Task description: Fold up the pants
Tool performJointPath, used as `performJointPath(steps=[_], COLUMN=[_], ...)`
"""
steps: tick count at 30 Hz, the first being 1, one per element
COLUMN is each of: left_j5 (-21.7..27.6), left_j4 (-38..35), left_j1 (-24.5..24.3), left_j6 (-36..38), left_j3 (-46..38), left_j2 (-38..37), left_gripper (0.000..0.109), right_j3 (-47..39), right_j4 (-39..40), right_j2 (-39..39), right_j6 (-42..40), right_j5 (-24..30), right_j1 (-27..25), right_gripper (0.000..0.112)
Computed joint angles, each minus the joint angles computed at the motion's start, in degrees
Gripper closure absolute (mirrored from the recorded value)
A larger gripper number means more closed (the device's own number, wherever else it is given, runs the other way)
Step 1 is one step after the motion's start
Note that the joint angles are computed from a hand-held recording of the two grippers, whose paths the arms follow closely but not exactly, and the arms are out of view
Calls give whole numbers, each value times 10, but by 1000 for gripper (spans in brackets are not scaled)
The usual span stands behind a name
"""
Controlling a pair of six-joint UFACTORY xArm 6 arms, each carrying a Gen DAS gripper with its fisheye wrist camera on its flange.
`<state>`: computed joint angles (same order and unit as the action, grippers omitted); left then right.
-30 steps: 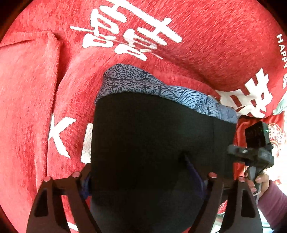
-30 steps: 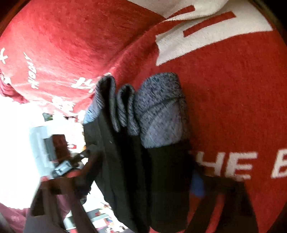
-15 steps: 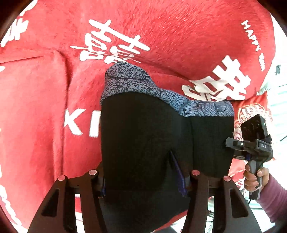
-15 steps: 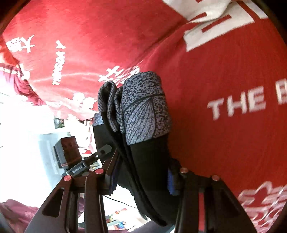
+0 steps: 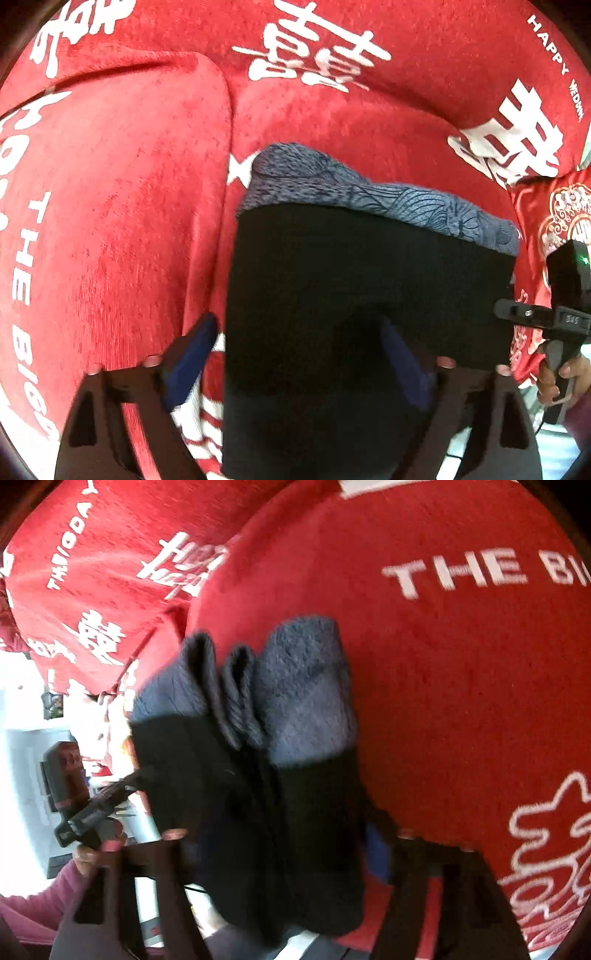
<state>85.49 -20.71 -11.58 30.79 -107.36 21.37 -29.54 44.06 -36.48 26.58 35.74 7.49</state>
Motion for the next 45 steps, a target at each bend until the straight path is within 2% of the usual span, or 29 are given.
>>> performJointPath(steps=[1,3,5,7,10,12,14,17,19,21,26,29,32,38,43,45], left_j5=[-13,-21,-11,-3,-26,-44,-47,-43,-36,-34,-26,-10,0,40,75,89], left_j4=[0,-10,-15,-6,27,53,73,98,116,128,122,114,115,112,113,114], left_j1=[1,7,11,10,-5,-13,-17,-21,-24,-24,-14,-9,-7,6,24,29], left_j6=[3,9,5,0,2,11,18,26,28,41,73,76,72,78,79,78], left_j3=[11,23,16,5,19,33,42,54,61,75,94,85,75,33,-13,-33], left_j2=[-4,-6,0,4,-18,-35,-47,-65,-77,-95,-142,-161,-178,-188,-185,-180], left_gripper=[6,6,6,6,6,6,6,6,6,6,6,6,6,6,6,6], right_j3=[15,24,33,29,10,-5,1,3,-5,-22,-81,-125,-163,-237,-325,-372], right_j4=[14,11,-12,-72,-217,-296,-327,-389,-443,-501,-568,-602,-621,-559,-553,-553], right_j2=[-9,-18,-27,-34,-48,-64,-91,-131,-146,-148,-129,-118,-96,-41,19,51], right_j6=[-3,-1,26,87,212,284,327,411,476,549,627,649,681,676,678,668], right_j5=[-28,-44,-56,-44,7,61,83,122,151,173,230,282,301,319,361,397], right_j1=[6,10,16,15,7,6,8,24,43,69,130,178,217,249,280,291], right_gripper=[38,38,38,33,30,30,30,23,10,10,10,10,10,10,10,10])
